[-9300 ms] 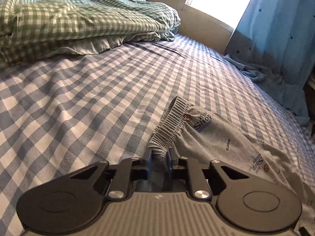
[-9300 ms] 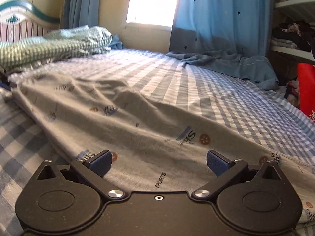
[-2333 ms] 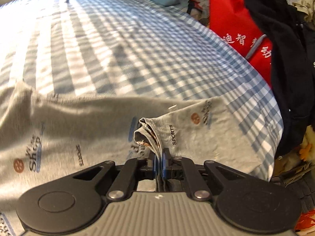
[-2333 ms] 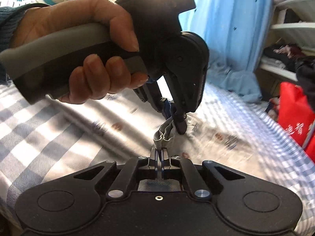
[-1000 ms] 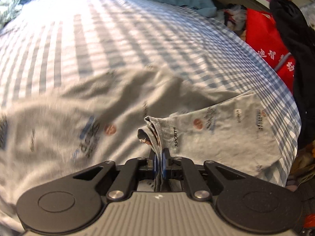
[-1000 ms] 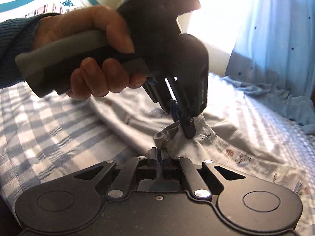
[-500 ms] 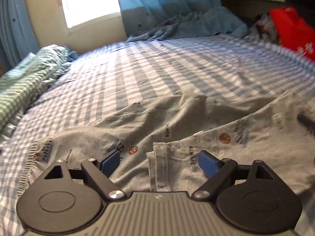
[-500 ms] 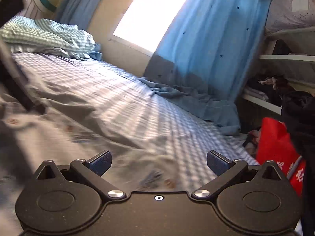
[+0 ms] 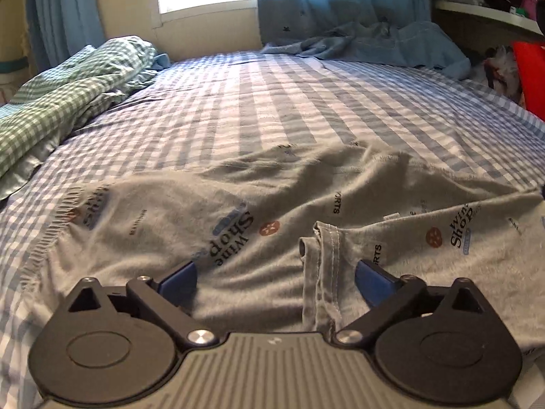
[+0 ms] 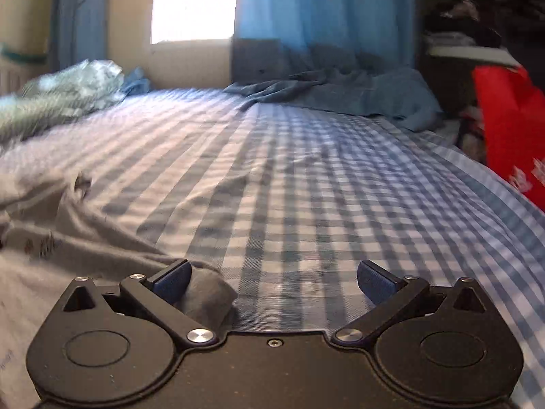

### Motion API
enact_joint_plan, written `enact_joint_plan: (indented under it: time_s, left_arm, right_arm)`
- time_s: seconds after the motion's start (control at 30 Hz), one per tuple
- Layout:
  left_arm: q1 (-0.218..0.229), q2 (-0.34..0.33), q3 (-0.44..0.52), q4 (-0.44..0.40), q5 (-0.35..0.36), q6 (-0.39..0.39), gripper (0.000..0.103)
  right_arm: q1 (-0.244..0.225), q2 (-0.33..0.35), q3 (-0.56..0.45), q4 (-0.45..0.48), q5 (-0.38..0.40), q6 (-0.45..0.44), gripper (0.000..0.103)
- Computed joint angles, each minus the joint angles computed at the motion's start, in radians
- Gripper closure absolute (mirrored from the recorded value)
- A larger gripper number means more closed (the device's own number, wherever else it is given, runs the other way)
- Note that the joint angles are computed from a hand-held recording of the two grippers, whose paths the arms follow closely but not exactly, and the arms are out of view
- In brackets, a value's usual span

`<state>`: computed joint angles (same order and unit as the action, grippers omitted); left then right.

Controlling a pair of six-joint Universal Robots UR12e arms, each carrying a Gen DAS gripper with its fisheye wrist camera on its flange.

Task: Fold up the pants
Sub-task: 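Lower the pants onto the bed and open both grippers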

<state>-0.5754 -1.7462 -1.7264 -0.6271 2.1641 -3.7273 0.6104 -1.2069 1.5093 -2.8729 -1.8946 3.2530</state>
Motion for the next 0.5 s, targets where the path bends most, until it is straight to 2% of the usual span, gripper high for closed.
enact_joint_plan:
  time_s: [0.07, 0.13, 0.17, 0.2, 0.23, 0.3, 0.4, 0.5]
  left_arm:
    - [-0.016, 0.003, -0.010, 0.042, 0.037, 0.012, 0.003]
    - [-0.027, -0.005, 0.007, -0.006, 0.060, 0.021, 0.001]
    - [-0.027, -0.010, 0.017, -0.052, 0.059, 0.019, 0.001]
    - [-0.026, -0.015, 0.014, -0.056, 0.057, 0.024, 0.000]
    - [-0.029, -0.016, 0.001, -0.019, 0.069, 0.024, 0.000]
    - [-0.024, -0.006, -0.011, -0.006, 0.054, 0.003, 0.000]
    - [-0.027, 0.017, -0.019, -0.029, 0.045, -0.053, 0.001]
    - [-0.041, 0.025, -0.030, -0.012, 0.067, -0.057, 0.001]
  right_arm:
    - [0.024, -0.003, 0.009, -0.028, -0.088, -0.074, 0.001]
    - [0.049, 0.007, 0.005, -0.006, -0.182, -0.148, 0.001]
    - [0.054, 0.016, -0.002, 0.039, -0.203, -0.174, 0.001]
    - [0.057, 0.026, -0.008, 0.067, -0.217, -0.194, 0.001]
    - [0.059, 0.029, -0.004, 0.053, -0.231, -0.198, 0.001]
    - [0.066, 0.028, -0.010, 0.048, -0.268, -0.193, 0.001]
    - [0.088, 0.011, 0.015, -0.046, -0.315, -0.233, 0.001]
    - [0.120, -0.016, 0.067, -0.111, -0.316, -0.285, 0.001]
